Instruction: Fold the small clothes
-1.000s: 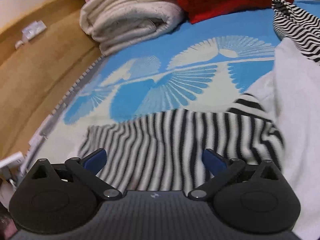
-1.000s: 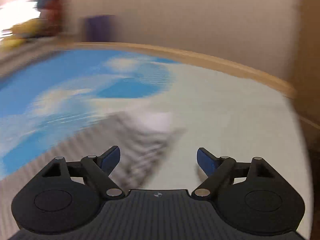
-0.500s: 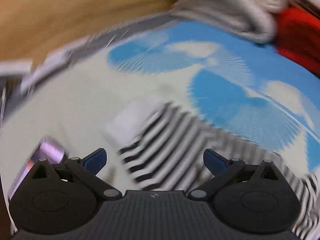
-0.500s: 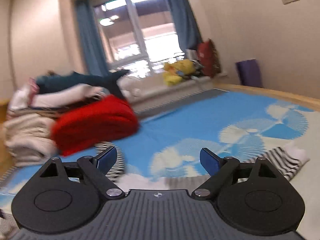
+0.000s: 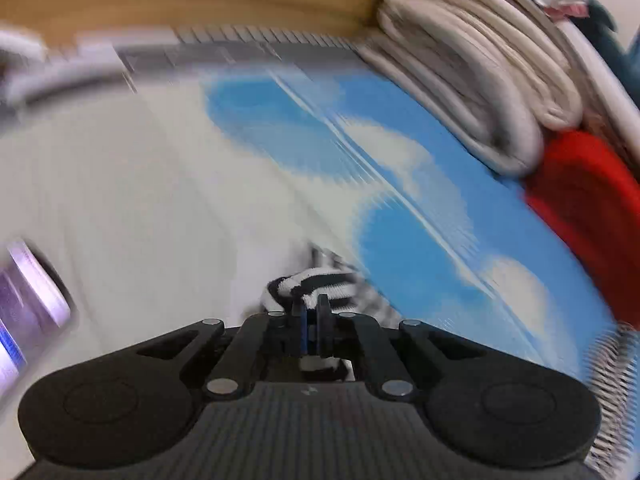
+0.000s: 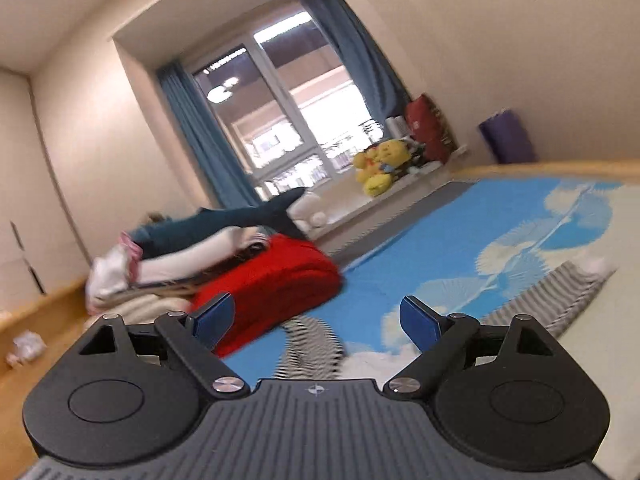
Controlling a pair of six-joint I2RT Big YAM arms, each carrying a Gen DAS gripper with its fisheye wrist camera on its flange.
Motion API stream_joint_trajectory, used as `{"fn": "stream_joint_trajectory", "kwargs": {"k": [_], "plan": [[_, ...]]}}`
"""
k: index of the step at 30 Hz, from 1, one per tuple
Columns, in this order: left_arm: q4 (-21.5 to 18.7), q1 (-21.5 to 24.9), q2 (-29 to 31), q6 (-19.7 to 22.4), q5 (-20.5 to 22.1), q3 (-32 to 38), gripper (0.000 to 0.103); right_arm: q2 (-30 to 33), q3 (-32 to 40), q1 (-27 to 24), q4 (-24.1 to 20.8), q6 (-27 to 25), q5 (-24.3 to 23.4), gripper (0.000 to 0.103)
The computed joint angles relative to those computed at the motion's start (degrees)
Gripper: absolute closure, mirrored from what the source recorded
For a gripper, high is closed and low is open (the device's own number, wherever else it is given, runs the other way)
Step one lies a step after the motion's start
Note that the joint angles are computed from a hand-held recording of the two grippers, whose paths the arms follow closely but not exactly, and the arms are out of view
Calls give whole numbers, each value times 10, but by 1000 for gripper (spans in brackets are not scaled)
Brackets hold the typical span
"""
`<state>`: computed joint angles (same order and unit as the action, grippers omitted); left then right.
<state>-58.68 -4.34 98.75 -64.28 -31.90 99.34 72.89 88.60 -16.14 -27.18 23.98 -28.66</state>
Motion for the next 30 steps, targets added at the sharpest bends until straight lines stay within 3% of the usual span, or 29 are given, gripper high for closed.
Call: {"fn": "stream_joint_trajectory", "kwargs": {"k": [4,6,7,8,9,11,13,16,18,22,24,27,30], "plan": [[38,21,-7,20,26,-34,97,-16,-17,3,-77,-60,50,12],[36,14,-12,9,36,-37,86,-23,-18,1,-139,-67,48,12],[45,12,-20,12,44,-43,62,-25,-17,-3,-170,-63,37,12],[50,4,-33,8,50,-50,27,-34,-26,-7,-180,-57,24,12],[48,-8,-46,-4,43,-57,16,-45,-40,-10,-176,-55,13,12],[79,-32,-67,23,40,-72,13,-66,-68,-12,-172,-100,-7,12],[81,-51,-73,74,79,-62,13,-88,-98,-3,-183,-139,19,12],[78,-112,-97,109,87,-76,1,-109,-125,8,-229,-179,44,12],[58,-171,-118,82,71,-98,0,-123,-127,7,-284,-203,43,13],[103,-278,-169,77,85,-190,0,-169,-143,-35,-331,-214,-3,13],[105,-322,-169,90,63,-208,0,-185,-142,-47,-354,-232,1,13],[72,-369,-145,125,5,-195,0,-209,-147,-79,-366,-253,-25,12],[92,-400,-158,149,-26,-211,0,-227,-165,-82,-356,-276,-10,11]]}}
